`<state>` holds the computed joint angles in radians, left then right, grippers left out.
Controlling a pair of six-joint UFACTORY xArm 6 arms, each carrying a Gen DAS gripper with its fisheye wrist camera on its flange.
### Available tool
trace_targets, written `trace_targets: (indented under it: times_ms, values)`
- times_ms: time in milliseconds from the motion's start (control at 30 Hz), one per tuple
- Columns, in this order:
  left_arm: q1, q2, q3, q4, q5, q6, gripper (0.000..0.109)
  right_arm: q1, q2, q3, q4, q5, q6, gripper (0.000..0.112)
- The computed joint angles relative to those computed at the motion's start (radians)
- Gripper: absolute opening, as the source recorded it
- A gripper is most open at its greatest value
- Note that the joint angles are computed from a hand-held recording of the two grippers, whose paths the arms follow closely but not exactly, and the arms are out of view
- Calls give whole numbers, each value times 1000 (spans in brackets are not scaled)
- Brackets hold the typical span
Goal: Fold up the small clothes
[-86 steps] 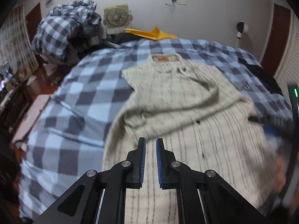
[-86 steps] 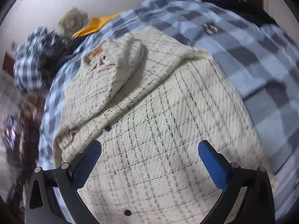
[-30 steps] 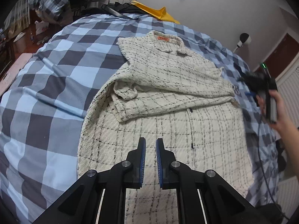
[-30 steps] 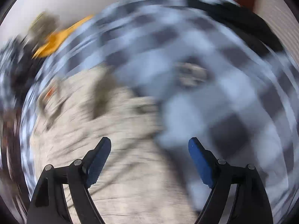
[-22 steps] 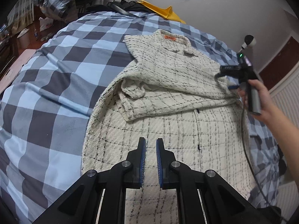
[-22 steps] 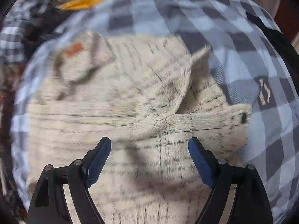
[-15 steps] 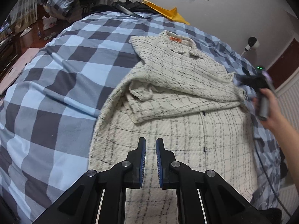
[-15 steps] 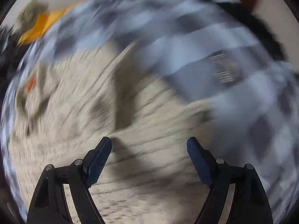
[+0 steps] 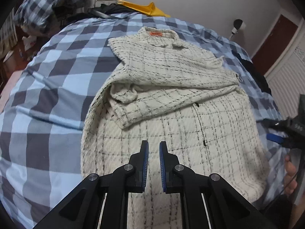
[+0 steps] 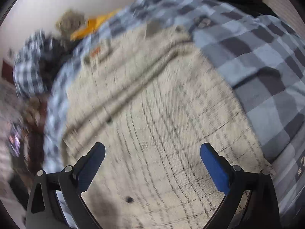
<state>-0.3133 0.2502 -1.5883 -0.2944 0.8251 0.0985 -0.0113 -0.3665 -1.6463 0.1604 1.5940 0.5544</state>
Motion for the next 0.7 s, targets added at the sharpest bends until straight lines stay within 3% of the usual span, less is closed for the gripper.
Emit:
trace_targets:
  times_ms: [67,167,233,333,433,533,600,700]
  values:
    - [-17,8,-4,96,-31,-35,9,11,51,-21,16,15,-50,98]
    - [-29,20,-9,210,-67,-50,9,35,93,-34,-9,-44,-40,98]
    - [-24,22,-5,191,-85,0,9,41,118,-58,15,-69,-46,98]
    - [-20,82,-97,244,-12,15,9,63,113,-63,22,-103,-59,98]
    - [-16,142,-191,279,-8,4,9,52,130,-61,51,-154,-89,98]
    - [-12,230,-342,353,5,-55,10,58,83,-33,46,-132,-63,98]
    - [-9,252,-390,419,-46,-107,10,40,76,-26,70,-129,-62,98]
    - [4,382,-628,313,102,-67,10,18,67,-20,93,-120,-62,98]
